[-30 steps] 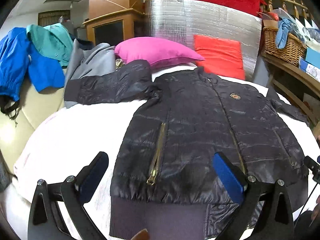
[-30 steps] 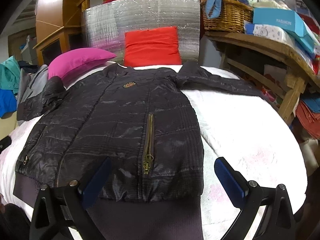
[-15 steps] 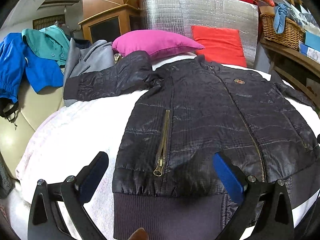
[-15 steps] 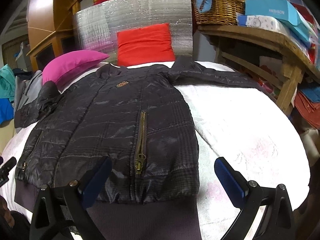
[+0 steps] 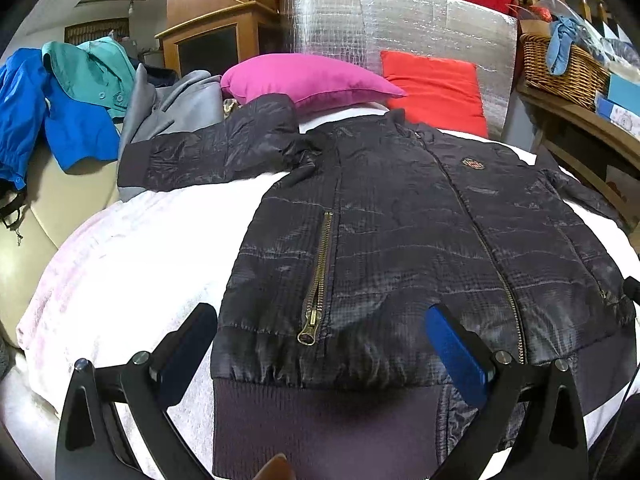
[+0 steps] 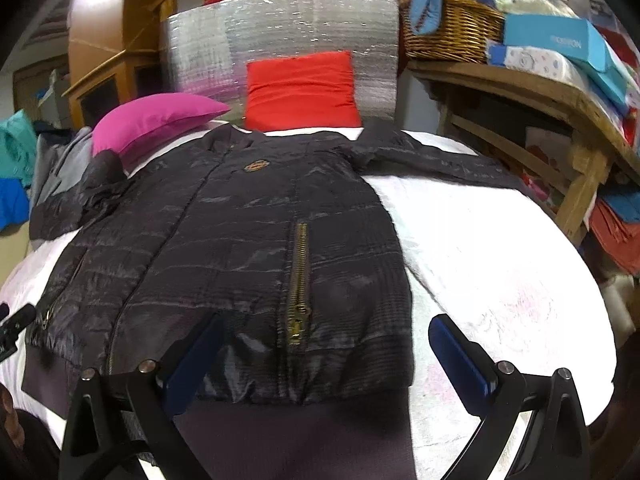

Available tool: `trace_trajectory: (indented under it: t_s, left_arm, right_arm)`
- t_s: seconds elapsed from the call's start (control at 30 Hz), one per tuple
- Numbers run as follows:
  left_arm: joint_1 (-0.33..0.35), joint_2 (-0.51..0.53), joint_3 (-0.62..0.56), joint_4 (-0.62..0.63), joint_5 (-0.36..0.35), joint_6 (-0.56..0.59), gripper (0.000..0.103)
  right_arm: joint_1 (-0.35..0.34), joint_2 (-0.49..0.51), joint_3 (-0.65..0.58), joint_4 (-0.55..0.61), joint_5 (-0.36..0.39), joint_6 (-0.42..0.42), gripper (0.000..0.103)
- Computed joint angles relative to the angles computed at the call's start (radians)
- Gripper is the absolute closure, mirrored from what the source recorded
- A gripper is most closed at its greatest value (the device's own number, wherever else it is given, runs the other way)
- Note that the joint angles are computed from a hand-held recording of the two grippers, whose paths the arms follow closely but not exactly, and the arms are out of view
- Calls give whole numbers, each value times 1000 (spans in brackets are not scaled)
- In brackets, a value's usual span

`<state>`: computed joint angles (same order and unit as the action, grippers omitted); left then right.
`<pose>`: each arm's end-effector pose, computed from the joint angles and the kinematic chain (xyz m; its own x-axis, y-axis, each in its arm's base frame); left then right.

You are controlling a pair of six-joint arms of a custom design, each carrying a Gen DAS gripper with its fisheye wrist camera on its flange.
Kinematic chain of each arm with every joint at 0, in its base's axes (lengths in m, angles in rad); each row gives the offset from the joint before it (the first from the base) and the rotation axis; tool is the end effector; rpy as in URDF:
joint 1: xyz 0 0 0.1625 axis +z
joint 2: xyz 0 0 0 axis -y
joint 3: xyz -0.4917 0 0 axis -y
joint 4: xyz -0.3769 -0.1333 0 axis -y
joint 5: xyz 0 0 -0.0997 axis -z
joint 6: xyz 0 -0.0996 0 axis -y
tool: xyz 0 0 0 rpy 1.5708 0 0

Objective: Fold large clothes

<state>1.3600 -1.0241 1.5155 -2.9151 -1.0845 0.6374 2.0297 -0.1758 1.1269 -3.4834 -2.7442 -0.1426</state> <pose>0.0253 -0.7415 0.4219 -0.6720 0.2548 -0.6953 0.6689 0.6117 -0.4224 0.3879 -0.6914 0.0014 -0.6390 0.4284 0.6389 -0.3478 0.5798 -0.7367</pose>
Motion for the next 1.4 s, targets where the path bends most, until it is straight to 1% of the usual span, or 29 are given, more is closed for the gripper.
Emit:
trace_trajectory:
  t_s: [0.07,0.17,0.27,0.37,0.43,0.57,0.6,0.67,0.73,0.8,0.87,0.93,0.97,1.03,1.1,1.17,1.23,1.3,1.33,1.4]
  left_arm:
    - [1,-1,0,6,-2,-3,0]
    - [4,-2,-4,22,-5,-16,0]
    - [8,-2,-15,57,-10,-37,0]
    - [18,-6,-41,145,-45,-89,0]
    - [25,-6,-65,211,-70,-123,0]
    - [27,1,-90,271,-91,-147,0]
    - [25,5,-103,307,-88,-153,0]
    - [14,15,-122,368,-53,-132,0]
    - [2,20,-114,364,-21,-104,0]
    - [-7,26,-114,358,-14,-95,0]
    - [-13,37,-129,365,-7,-106,0]
    - [-21,62,-163,380,-9,-122,0]
    - [-25,74,-177,383,-9,-124,0]
    - [-31,97,-200,389,-16,-127,0]
    - [-36,124,-229,394,-18,-125,0]
    - [-40,156,-254,384,-10,-117,0]
    - [-41,190,-285,381,7,-116,0]
    - [-37,216,-307,380,26,-118,0]
    - [-33,231,-319,385,39,-119,0]
    - [-22,246,-329,391,41,-121,0]
  right_arm:
    - [1,3,0,-1,6,-8,0]
    - [0,-3,21,-4,22,8,0]
    - [-4,-25,61,-11,54,51,0]
    - [-12,-63,118,-20,96,105,0]
    - [-21,-93,159,-45,126,137,0]
    - [-52,-180,273,-126,193,207,0]
    - [-68,-211,313,-149,223,233,0]
    - [-102,-276,390,-171,293,310,0]
    - [-146,-341,467,-205,379,389,0]
    - [-203,-406,537,-254,471,474,0]
    - [-250,-452,575,-267,517,544,0]
    - [-310,-497,606,-283,588,623,0]
    - [-345,-518,619,-286,644,673,0]
    - [-401,-542,625,-301,729,747,0]
    - [-457,-558,604,-296,814,799,0]
    - [-491,-561,565,-280,850,818,2]
    - [-514,-548,514,-267,875,820,4]
    - [-534,-535,456,-229,883,824,9]
    - [-536,-525,429,-207,876,824,14]
    - [-547,-508,371,-149,866,822,21]
